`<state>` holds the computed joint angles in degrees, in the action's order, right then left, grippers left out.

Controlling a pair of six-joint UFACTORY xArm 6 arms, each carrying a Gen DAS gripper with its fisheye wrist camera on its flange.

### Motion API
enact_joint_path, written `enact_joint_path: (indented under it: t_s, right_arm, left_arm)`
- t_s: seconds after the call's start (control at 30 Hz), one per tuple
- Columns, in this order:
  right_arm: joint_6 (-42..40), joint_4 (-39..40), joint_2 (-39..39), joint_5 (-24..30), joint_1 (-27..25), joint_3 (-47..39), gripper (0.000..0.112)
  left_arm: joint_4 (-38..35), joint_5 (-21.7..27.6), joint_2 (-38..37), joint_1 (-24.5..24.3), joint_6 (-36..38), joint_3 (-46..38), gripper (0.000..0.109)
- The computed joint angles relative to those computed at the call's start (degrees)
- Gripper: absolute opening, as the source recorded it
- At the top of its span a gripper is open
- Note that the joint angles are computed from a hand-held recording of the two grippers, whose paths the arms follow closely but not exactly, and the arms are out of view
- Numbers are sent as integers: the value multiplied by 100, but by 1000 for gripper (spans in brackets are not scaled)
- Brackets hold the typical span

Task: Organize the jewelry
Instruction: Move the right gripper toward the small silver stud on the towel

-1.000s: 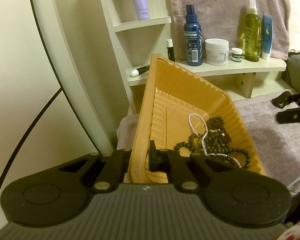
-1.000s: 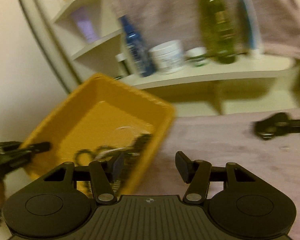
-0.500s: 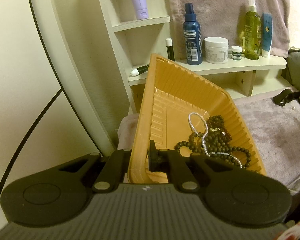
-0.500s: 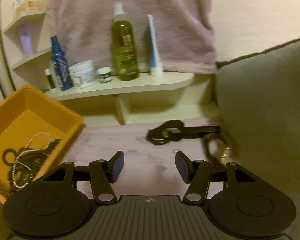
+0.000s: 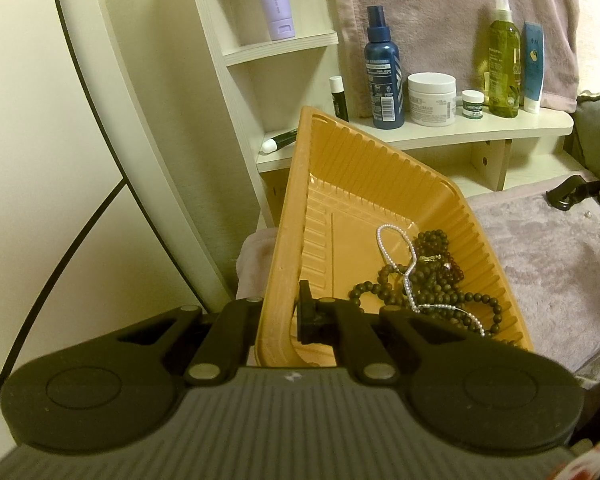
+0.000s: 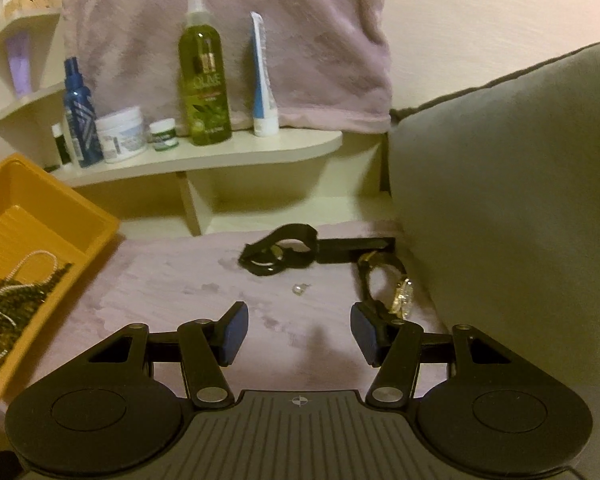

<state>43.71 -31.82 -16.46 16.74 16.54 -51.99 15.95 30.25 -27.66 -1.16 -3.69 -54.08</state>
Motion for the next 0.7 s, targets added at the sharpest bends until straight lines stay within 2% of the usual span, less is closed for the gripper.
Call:
enact_joint_path:
  t_s: [0.33, 0.4, 0.5, 0.7]
  right_arm:
    - [25, -185, 300, 33, -72, -148, 57]
    - [248, -385, 370, 42, -98, -197, 57]
    - [181, -227, 549, -98, -144, -287, 57]
    - [343, -497, 1001, -215, -141, -650, 56]
  left_arm:
    - [-26, 3, 8, 8, 25, -5, 4]
    - [-41, 10, 1, 13, 48, -1, 4]
    - [-22, 26, -8, 9, 49, 2, 4]
    - [29, 69, -5, -2, 3, -14, 4]
